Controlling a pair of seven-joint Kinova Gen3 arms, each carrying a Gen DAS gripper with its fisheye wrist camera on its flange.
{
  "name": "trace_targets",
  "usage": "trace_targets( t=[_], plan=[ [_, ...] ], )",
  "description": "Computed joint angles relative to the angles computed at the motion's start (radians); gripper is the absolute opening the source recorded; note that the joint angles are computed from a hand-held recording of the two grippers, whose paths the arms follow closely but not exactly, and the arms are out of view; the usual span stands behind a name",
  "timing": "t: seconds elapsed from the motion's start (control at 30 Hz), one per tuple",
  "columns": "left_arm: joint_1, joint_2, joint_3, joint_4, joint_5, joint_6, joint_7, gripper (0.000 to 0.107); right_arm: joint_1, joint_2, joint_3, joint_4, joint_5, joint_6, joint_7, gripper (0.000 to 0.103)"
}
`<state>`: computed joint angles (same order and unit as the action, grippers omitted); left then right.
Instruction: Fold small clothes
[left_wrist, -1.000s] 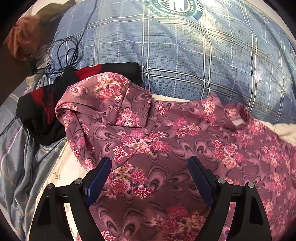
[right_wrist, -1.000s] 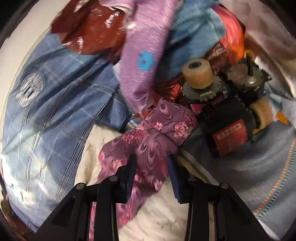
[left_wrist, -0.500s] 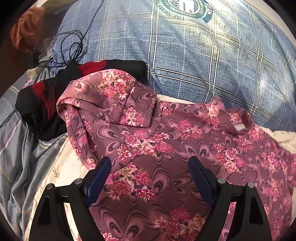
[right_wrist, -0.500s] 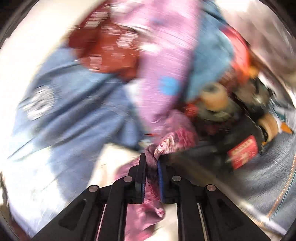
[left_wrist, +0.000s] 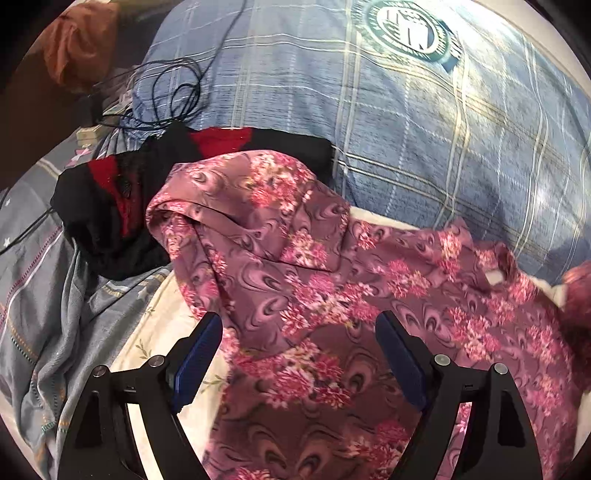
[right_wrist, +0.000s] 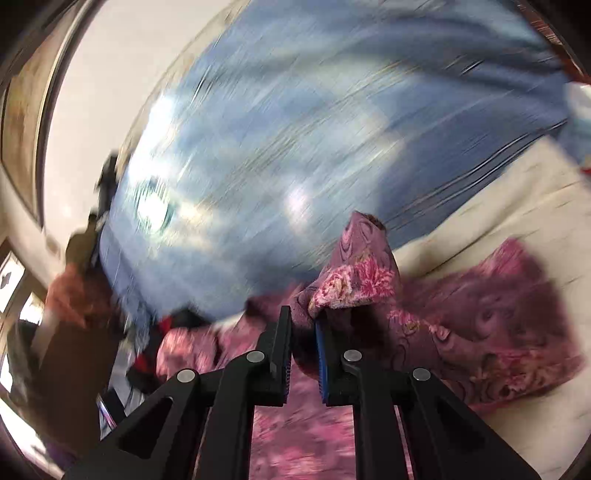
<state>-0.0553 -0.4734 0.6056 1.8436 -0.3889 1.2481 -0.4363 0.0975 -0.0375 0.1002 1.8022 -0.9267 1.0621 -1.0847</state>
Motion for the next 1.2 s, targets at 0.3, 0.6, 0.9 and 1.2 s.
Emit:
trace_targets(
  t=[0.3, 0.6, 0.9, 1.2],
  plan=[
    [0.012, -0.068, -0.143, 0.040, 0.088, -0.068, -0.045, 0.085, -0.206, -0.031, -0.149, 0.079, 0.147, -0.125, -0.148, 0.022],
    [-0.020, -0.071, -0.123, 0.034, 0.121, -0.074, -0.106, 0.085, -0.281, -0.036, -0.148, 0.095, 0.150, 0.035, -0.073, 0.035],
    [0.191, -0.026, -0.328, 0.043, 0.376, -0.146, -0.340, 0.085, -0.003, -0.148, 0.145, 0.140, 0.190, 0.218, -0.055, 0.047],
    [0.228, 0.069, -0.431, 0.063, 0.643, -0.216, -0.343, 0.085, 0.201, -0.112, 0.250, 0.161, 0.134, 0.373, 0.052, 0.048]
  ],
)
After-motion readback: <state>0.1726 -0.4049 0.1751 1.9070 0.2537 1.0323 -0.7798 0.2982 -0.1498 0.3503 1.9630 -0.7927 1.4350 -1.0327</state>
